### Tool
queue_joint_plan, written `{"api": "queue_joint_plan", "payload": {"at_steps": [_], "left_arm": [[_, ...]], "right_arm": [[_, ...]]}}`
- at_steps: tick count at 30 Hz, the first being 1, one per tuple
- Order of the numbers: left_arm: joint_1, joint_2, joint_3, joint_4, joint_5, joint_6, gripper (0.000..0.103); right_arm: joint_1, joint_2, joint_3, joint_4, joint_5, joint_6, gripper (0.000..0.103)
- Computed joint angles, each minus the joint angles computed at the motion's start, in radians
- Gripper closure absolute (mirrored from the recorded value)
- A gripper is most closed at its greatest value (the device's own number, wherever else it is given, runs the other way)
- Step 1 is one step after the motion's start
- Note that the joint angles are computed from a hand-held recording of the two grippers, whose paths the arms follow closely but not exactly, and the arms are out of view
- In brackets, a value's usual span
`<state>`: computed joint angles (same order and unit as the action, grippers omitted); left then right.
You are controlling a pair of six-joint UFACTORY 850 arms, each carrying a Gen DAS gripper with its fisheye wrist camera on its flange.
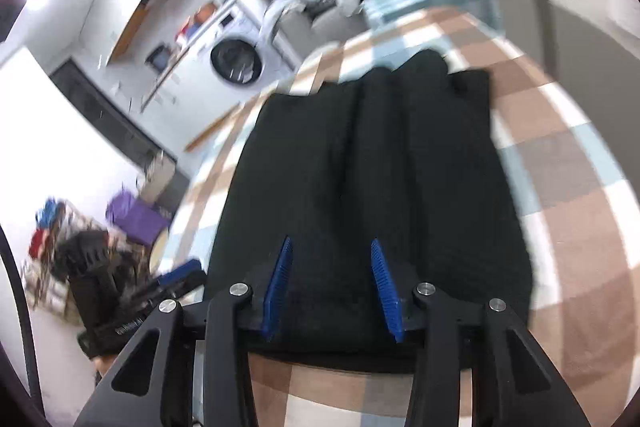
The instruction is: Fold small clothes
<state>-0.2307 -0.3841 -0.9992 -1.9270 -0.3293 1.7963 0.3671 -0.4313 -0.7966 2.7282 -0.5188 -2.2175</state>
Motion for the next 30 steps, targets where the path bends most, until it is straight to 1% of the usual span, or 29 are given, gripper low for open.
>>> {"api": "queue_joint_plan", "payload": {"at_steps": [1, 2, 3, 4, 5, 6, 7, 8, 9, 11, 13, 14, 15, 16, 18, 20, 21, 23, 24, 25, 26, 27, 28, 29, 30], "left_arm": [[0.000, 0.001, 0.002, -0.005, 0.001, 0.006, 0.042], [0.000, 0.002, 0.004, -0.012, 0.003, 0.014, 0.042], [0.000, 0.003, 0.006, -0.012, 0.007, 0.014, 0.042], [0.001, 0.003, 0.006, -0.009, 0.010, 0.009, 0.042], [0.004, 0.002, 0.006, -0.003, 0.011, 0.000, 0.042], [0.006, 0.002, 0.006, 0.001, 0.015, -0.008, 0.042], [0.008, 0.004, 0.007, 0.000, 0.017, -0.009, 0.042], [0.010, 0.006, 0.008, -0.004, 0.016, -0.004, 0.042], [0.011, 0.007, 0.010, -0.009, 0.014, 0.002, 0.042], [0.014, 0.004, 0.007, -0.002, 0.007, -0.004, 0.042], [0.010, -0.009, -0.005, 0.024, 0.016, -0.026, 0.042], [0.009, -0.013, -0.009, 0.040, 0.020, -0.041, 0.042], [0.007, -0.017, -0.013, 0.062, 0.024, -0.061, 0.042], [0.004, -0.018, -0.014, 0.073, 0.025, -0.069, 0.042], [0.001, -0.017, -0.012, 0.073, 0.028, -0.065, 0.042], [0.001, -0.020, -0.011, 0.075, 0.021, -0.069, 0.042], [0.000, -0.022, -0.013, 0.082, 0.023, -0.076, 0.042], [-0.003, -0.024, -0.014, 0.077, 0.032, -0.070, 0.042], [-0.003, -0.021, -0.012, 0.075, 0.032, -0.065, 0.042], [-0.004, -0.019, -0.010, 0.072, 0.032, -0.061, 0.042], [-0.004, -0.018, -0.009, 0.064, 0.031, -0.052, 0.042], [-0.003, -0.017, -0.008, 0.061, 0.029, -0.047, 0.042], [-0.003, -0.016, -0.008, 0.061, 0.033, -0.045, 0.042], [-0.003, -0.016, -0.007, 0.054, 0.036, -0.040, 0.042], [-0.002, -0.015, -0.007, 0.052, 0.037, -0.038, 0.042]], "right_arm": [[0.003, -0.032, -0.030, -0.059, 0.015, 0.042, 0.061], [0.005, -0.054, -0.045, -0.085, 0.014, 0.063, 0.061], [0.009, -0.077, -0.069, -0.095, 0.031, 0.070, 0.062], [0.014, -0.088, -0.074, -0.064, 0.048, 0.035, 0.071], [0.022, -0.090, -0.081, -0.024, 0.073, -0.007, 0.077], [0.022, -0.088, -0.079, -0.026, 0.060, -0.008, 0.092], [0.023, -0.068, -0.060, -0.028, 0.019, -0.018, 0.095], [0.030, -0.037, -0.038, 0.012, 0.000, -0.069, 0.096], [0.033, -0.016, -0.026, 0.020, 0.003, -0.084, 0.097], [0.032, 0.001, -0.017, 0.011, 0.028, -0.067, 0.097], [0.036, -0.031, -0.045, 0.046, 0.125, -0.087, 0.097], [0.036, -0.056, -0.065, 0.029, 0.168, -0.064, 0.097], [0.035, -0.071, -0.072, 0.035, 0.170, -0.058, 0.097], [0.032, -0.071, -0.060, 0.060, 0.130, -0.067, 0.094], [0.032, -0.068, -0.060, 0.077, 0.127, -0.089, 0.091], [0.023, -0.066, -0.047, 0.066, 0.087, -0.081, 0.091], [0.014, -0.067, -0.052, 0.029, 0.085, -0.053, 0.091], [0.005, -0.077, -0.066, -0.004, 0.093, -0.023, 0.087], [-0.004, -0.076, -0.061, -0.008, 0.079, -0.018, 0.082], [-0.010, -0.086, -0.073, -0.022, 0.068, 0.007, 0.073], [-0.019, -0.100, -0.092, -0.053, 0.055, 0.049, 0.070], [-0.025, -0.112, -0.110, -0.076, 0.048, 0.077, 0.068], [-0.031, -0.130, -0.137, -0.091, 0.039, 0.096, 0.068], [-0.031, -0.144, -0.163, -0.090, 0.055, 0.103, 0.068], [-0.029, -0.162, -0.196, -0.080, 0.087, 0.108, 0.068]]}}
